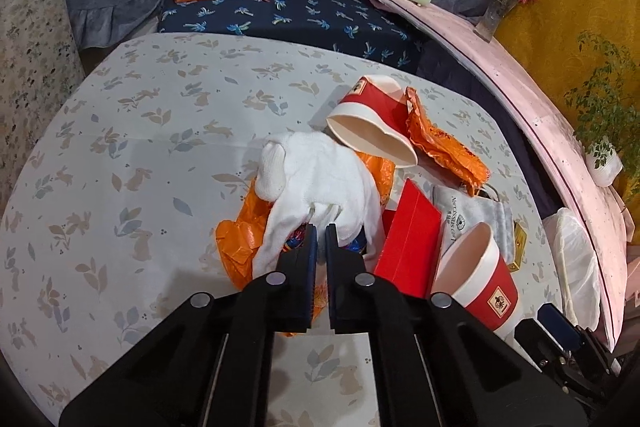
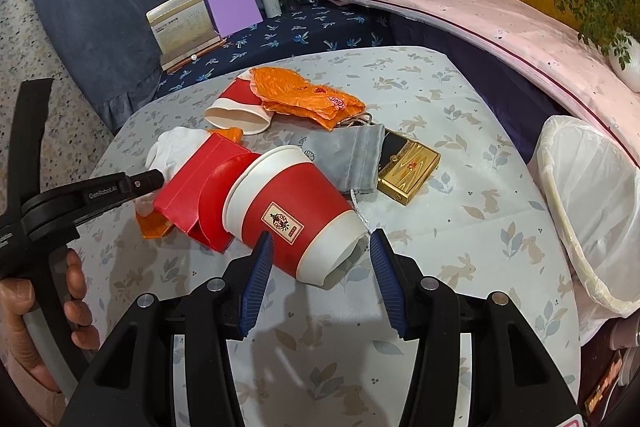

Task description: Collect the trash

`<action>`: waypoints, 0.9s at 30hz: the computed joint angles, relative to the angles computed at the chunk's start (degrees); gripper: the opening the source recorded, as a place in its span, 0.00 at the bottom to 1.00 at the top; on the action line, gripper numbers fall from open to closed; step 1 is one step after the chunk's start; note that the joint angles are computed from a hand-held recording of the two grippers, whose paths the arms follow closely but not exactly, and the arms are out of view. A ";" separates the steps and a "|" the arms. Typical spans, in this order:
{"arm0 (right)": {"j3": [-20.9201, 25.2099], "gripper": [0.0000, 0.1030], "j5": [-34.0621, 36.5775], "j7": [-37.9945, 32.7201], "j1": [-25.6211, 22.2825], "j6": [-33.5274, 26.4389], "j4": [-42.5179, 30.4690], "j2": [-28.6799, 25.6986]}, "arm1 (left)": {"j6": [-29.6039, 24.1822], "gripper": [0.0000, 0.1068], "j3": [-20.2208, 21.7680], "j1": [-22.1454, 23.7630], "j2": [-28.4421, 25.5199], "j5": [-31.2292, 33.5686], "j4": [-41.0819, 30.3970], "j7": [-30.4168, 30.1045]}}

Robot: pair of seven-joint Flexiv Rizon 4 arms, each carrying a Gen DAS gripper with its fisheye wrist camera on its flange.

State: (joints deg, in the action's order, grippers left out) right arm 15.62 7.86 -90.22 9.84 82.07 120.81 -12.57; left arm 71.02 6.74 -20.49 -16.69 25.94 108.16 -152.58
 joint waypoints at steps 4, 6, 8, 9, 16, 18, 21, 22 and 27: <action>0.21 0.48 0.30 -0.33 -0.04 0.08 0.07 -0.09 | 0.08 0.03 0.62 -0.68 1.50 1.76 0.18 -2.10; 0.66 0.48 1.03 -0.81 -0.39 -0.07 -0.16 -0.31 | -0.20 0.03 0.66 -0.92 2.33 3.11 -0.01 -3.31; 1.40 0.48 2.49 -1.63 -1.00 -0.18 -0.58 -0.61 | -0.75 0.03 0.43 -0.96 3.08 4.49 -0.39 -4.37; 1.62 0.48 3.04 -1.97 -1.24 -0.39 -0.82 -0.76 | -1.00 0.03 0.29 -0.96 3.48 5.28 -0.55 -4.94; 3.08 0.39 7.71 -5.57 -2.58 -2.77 -2.49 -1.42 | -2.15 0.03 -1.57 0.15 5.92 9.41 -1.61 -8.27; 3.29 0.32 8.71 -6.75 -2.72 -3.30 -2.81 -1.49 | -2.38 0.03 -2.13 0.51 6.33 10.07 -1.88 -8.95; 3.50 0.23 10.21 -8.48 -2.86 -4.26 -3.38 -1.66 | -2.35 0.03 -2.96 1.09 6.80 10.47 -2.17 -9.26; 3.65 0.21 10.93 -9.18 -3.00 -4.63 -3.74 -1.80 | -2.38 0.03 -3.24 1.17 6.89 10.63 -2.35 -9.25; 4.22 0.13 15.08 -12.53 -3.78 -7.21 -5.32 -2.25 | -2.14 0.03 -4.27 1.36 7.05 10.42 -2.91 -8.48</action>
State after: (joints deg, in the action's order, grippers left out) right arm 19.85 22.94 -102.75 6.05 74.86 115.49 -14.82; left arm 68.87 2.47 -19.13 -9.64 36.35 105.25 -161.06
